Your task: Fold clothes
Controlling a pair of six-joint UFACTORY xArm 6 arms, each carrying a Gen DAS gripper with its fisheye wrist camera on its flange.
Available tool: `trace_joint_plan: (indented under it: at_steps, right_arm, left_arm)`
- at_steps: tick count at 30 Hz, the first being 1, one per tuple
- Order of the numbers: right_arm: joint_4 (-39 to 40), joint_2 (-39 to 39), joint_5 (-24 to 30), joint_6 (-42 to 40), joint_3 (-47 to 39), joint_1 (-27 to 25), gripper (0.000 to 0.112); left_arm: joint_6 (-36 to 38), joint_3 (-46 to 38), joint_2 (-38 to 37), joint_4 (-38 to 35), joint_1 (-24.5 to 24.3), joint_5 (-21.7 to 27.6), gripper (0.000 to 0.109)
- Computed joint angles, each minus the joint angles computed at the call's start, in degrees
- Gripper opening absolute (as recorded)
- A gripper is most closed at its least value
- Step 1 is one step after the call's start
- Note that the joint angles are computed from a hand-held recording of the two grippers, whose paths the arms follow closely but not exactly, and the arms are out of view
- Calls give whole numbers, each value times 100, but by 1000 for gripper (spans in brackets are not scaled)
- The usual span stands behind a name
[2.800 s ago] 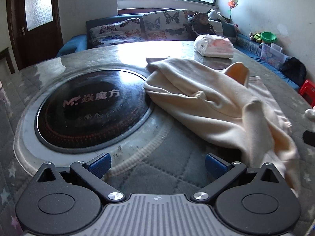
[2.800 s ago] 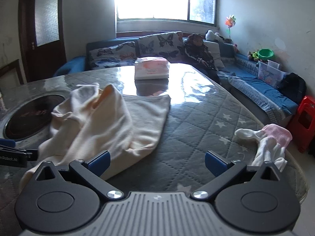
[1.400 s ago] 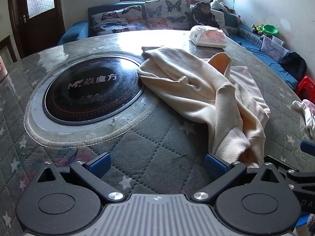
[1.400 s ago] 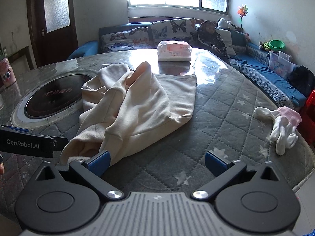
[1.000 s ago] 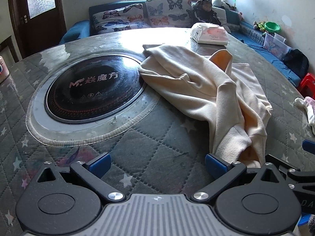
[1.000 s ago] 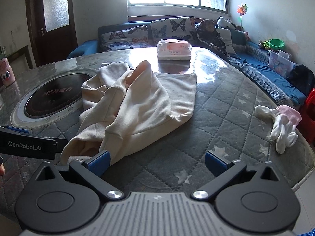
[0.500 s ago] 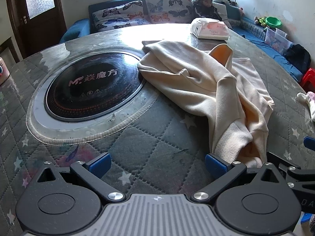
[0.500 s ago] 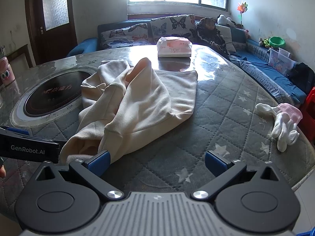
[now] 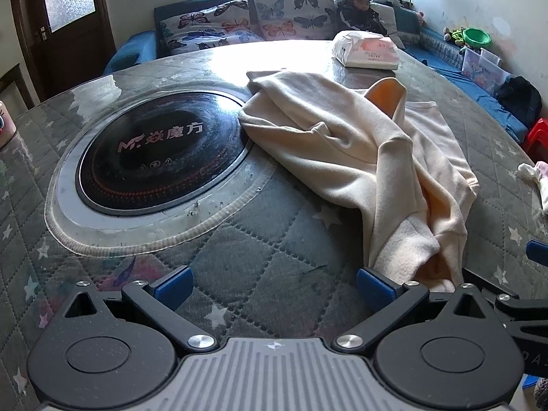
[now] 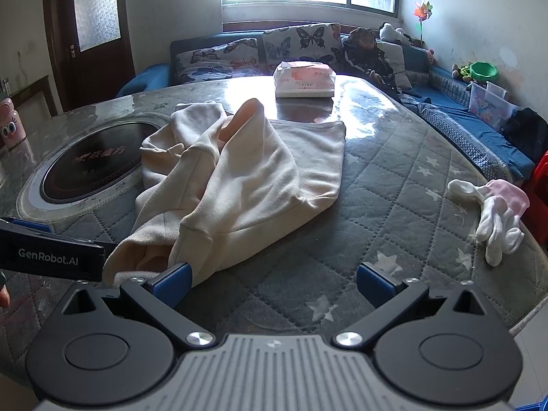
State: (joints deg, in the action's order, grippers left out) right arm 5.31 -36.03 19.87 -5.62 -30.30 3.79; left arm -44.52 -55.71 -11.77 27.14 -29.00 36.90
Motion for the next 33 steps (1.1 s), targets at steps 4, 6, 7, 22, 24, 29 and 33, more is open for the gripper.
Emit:
trace_joint_plan:
  at_steps: [4,6,7,22,24,29,33]
  right_arm:
    - [65,54,-4,-65,-48,-3,103]
    - [128,82,-13,-129,-77,-3,103]
    - [139,93,-24,-140,-86,-6,103]
    - [837,799,-280,-754,-717,-147,101]
    - [963,974,-309,-833,-871,-197,98]
    - [1189,1398,-433,-1031,-1241,-325,93]
    - [1672,1717,-425,-1415,-1571,-397,86]
  left_arm:
    - [46,-63,46,-31,7,22,103]
    - [79,-94,61,-39,13,25,103]
    - [96,-114,71,-39,22,18,103]
    - [443,-1077,752,-128,219,-252,103]
    - [616,-1278,925,-325,265,-389,103]
    - [1144,-1825,1416,-1011,331,-694,102]
    - [1534,-2351,1890,-1386,348,-750,94]
